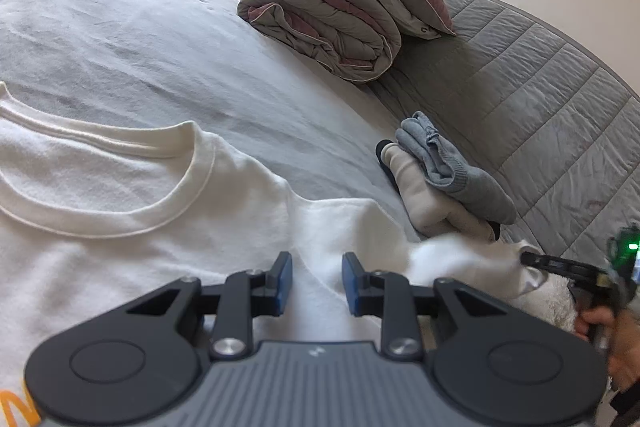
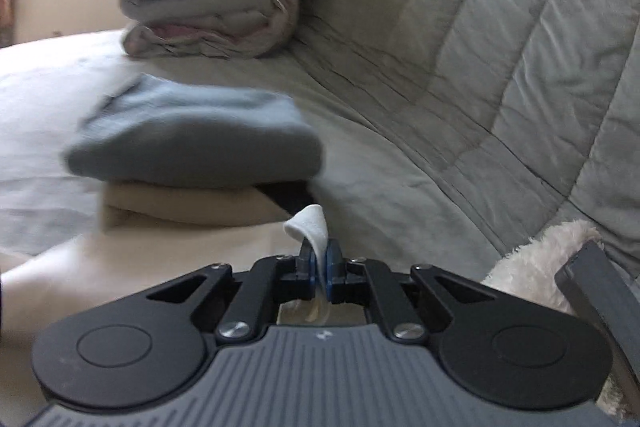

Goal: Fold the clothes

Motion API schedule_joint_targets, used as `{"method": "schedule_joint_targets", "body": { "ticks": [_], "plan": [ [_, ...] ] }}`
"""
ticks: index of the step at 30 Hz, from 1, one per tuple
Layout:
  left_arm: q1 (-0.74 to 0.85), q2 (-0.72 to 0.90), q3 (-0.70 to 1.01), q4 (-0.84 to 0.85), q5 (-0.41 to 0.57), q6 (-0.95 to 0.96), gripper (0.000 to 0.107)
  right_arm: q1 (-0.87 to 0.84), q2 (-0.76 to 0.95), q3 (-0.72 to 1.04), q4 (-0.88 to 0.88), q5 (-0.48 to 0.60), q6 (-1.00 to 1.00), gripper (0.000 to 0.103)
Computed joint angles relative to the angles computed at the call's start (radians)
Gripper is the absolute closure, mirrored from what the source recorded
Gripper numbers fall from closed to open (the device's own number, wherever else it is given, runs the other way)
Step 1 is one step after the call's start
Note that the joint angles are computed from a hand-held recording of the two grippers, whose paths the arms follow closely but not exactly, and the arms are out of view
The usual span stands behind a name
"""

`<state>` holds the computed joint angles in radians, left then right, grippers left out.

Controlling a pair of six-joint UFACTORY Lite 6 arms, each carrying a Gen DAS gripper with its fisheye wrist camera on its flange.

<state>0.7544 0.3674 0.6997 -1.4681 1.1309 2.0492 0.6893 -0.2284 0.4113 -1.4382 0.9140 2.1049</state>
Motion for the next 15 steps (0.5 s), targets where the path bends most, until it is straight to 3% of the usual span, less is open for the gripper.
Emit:
{"method": "schedule_joint_targets", "body": {
  "ticks": [3, 9, 15],
  "plan": [
    [-0.001, -0.003, -0.003, -0.002, -0.001, 0.001, 0.08, -0.069, 0.145, 0.027, -0.107, -0.054, 0.136, 0.099],
    [-0.005, -0.01, -0.009, -0.005, -0.007, 0.01, 0.08, -0.105, 0.385, 0.071, -0.268, -0.044, 0.322, 0.098],
    [-0.005, -0.013, -0.012, -0.005, -0.001, 0.018, 0.08, -0.127, 0.219, 0.019, -0.162, -0.056, 0.225, 0.099]
  ]
}}
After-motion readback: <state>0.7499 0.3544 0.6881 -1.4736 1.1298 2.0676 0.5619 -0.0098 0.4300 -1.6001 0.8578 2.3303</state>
